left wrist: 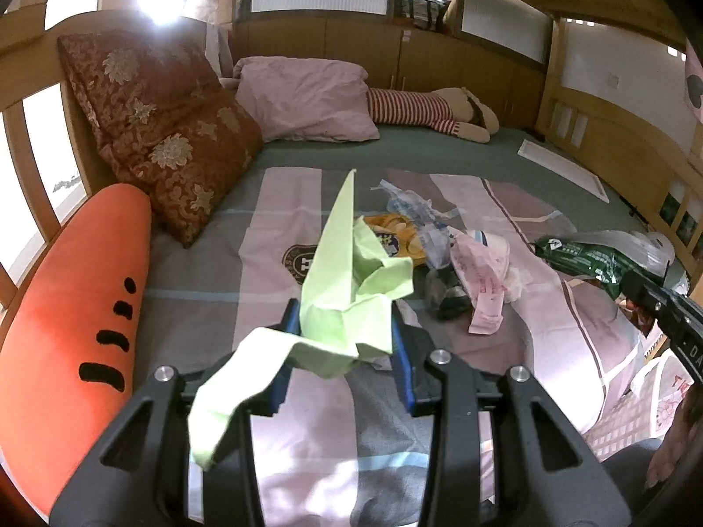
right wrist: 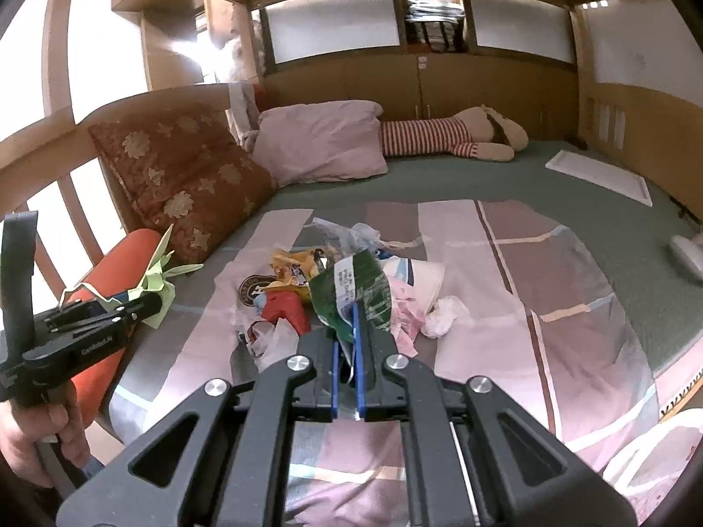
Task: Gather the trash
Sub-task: 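Carry both items over the white trash bag and open both grippers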
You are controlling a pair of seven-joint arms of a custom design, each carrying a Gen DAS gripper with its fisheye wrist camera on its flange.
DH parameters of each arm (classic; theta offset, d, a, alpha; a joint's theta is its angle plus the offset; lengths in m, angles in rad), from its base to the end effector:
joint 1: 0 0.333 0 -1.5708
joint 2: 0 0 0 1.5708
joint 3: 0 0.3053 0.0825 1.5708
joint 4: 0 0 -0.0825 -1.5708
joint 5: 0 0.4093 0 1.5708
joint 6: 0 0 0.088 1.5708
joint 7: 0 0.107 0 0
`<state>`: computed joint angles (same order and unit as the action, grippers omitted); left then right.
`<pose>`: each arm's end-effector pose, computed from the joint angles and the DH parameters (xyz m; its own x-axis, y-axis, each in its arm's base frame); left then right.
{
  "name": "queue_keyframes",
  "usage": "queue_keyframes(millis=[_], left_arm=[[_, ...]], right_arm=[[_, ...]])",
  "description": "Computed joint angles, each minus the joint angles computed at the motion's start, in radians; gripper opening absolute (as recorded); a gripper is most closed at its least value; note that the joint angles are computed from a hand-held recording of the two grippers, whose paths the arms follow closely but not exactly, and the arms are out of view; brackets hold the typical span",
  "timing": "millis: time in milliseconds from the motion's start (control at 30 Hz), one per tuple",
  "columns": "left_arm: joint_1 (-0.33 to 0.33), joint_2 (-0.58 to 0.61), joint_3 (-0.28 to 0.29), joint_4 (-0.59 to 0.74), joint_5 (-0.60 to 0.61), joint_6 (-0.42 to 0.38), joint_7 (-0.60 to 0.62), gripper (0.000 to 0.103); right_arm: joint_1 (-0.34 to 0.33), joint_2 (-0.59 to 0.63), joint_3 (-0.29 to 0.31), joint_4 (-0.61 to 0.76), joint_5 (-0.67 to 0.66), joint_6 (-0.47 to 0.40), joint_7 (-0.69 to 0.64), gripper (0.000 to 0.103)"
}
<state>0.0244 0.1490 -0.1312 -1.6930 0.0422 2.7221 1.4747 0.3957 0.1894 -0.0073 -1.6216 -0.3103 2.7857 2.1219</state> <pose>0.6781 -0.0682 0.5930 -0.0554 -0.9971 0.0529 -0.6381 -0.0054 -0.7699 0.6361 0.2757 0.6107 0.1546 -0.9755 -0.1566 -0.5655 0.0426 -0.8236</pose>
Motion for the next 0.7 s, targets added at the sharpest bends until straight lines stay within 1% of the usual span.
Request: queue_keyframes(millis=[167, 200, 267, 300, 333, 367, 433, 500, 533, 600, 700], left_arm=[[0.008, -0.003, -0.006, -0.002, -0.035, -0.006, 0.031, 0.039], [0.008, -0.004, -0.007, -0.003, -0.040, -0.005, 0.037, 0.039], [0.012, -0.007, -0.012, -0.007, -0.064, -0.003, 0.061, 0.038], [0.014, -0.009, -0.014, -0.009, -0.079, -0.004, 0.075, 0.038], [0.019, -0.011, -0.020, -0.012, -0.109, -0.001, 0.104, 0.038], [0.023, -0.013, -0.027, -0.014, -0.141, 0.000, 0.138, 0.038], [0.027, -0.021, -0.041, -0.021, -0.208, 0.001, 0.209, 0.038], [0.030, -0.029, -0.062, -0.025, -0.306, -0.011, 0.322, 0.038], [0.024, -0.031, -0.064, -0.024, -0.327, -0.019, 0.352, 0.038], [0.010, -0.032, -0.077, -0.012, -0.388, -0.060, 0.432, 0.038], [-0.026, -0.042, -0.099, 0.009, -0.465, -0.132, 0.542, 0.038]], right_arm=[[0.000, -0.028, -0.003, -0.024, -0.007, 0.019, 0.026, 0.006], [-0.010, -0.057, 0.004, -0.047, 0.012, 0.019, 0.008, 0.006], [-0.031, -0.169, 0.002, -0.150, -0.030, 0.045, 0.041, 0.006], [-0.047, -0.212, 0.009, -0.187, -0.045, 0.040, 0.048, 0.006], [-0.068, -0.281, 0.013, -0.245, -0.065, 0.029, 0.055, 0.006], [-0.089, -0.330, 0.021, -0.284, -0.084, 0.014, 0.063, 0.006], [-0.150, -0.466, 0.043, -0.400, -0.147, -0.040, 0.098, 0.006], [-0.208, -0.594, 0.066, -0.506, -0.174, -0.136, 0.109, 0.006], [-0.230, -0.637, 0.075, -0.544, -0.173, -0.173, 0.108, 0.007], [-0.271, -0.717, 0.084, -0.625, -0.151, -0.236, 0.111, 0.008], [-0.312, -0.796, 0.075, -0.728, -0.078, -0.302, 0.101, 0.009]])
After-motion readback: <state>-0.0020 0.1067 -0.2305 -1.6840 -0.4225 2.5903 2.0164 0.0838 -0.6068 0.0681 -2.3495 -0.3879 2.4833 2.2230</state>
